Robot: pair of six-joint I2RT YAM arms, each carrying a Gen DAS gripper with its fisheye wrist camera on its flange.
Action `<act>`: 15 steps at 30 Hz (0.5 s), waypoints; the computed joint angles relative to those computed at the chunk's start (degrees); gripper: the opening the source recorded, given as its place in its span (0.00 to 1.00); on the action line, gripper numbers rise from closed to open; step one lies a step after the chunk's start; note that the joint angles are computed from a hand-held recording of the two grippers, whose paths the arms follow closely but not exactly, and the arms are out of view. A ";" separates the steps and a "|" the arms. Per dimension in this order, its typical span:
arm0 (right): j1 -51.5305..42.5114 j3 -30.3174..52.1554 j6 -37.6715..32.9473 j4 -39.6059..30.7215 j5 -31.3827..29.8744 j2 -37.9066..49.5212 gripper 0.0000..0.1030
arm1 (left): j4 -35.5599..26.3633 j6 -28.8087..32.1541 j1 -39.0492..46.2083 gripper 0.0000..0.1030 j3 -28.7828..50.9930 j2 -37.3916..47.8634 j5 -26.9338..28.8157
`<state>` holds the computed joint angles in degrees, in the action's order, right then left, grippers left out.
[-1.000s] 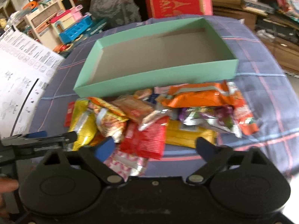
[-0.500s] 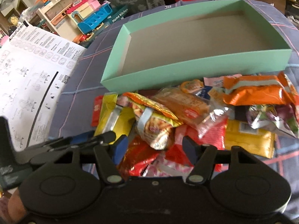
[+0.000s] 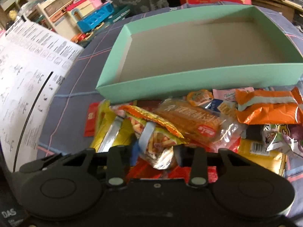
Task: Organize snacks
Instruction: 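Grasp the yellow bar with the left tool while the right tool grasps the noodle snack bag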
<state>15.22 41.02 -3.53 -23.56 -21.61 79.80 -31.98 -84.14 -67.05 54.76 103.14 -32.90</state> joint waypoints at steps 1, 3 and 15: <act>-0.76 0.36 -1.12 -1.26 -0.67 -0.35 0.25 | 0.31 -0.67 -0.16 0.44 -0.44 -0.49 -0.14; -1.10 0.22 -2.06 -1.90 -0.87 -1.32 0.25 | 0.47 -1.59 -0.49 0.42 -0.89 -1.31 -0.41; -5.08 1.16 -6.98 -7.62 -5.72 -7.24 0.25 | -3.21 -3.35 -3.89 0.19 0.77 -4.74 -3.48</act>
<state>10.14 42.18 -10.50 -31.19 -27.33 72.56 -35.19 -87.49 -70.94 55.53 98.40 -36.38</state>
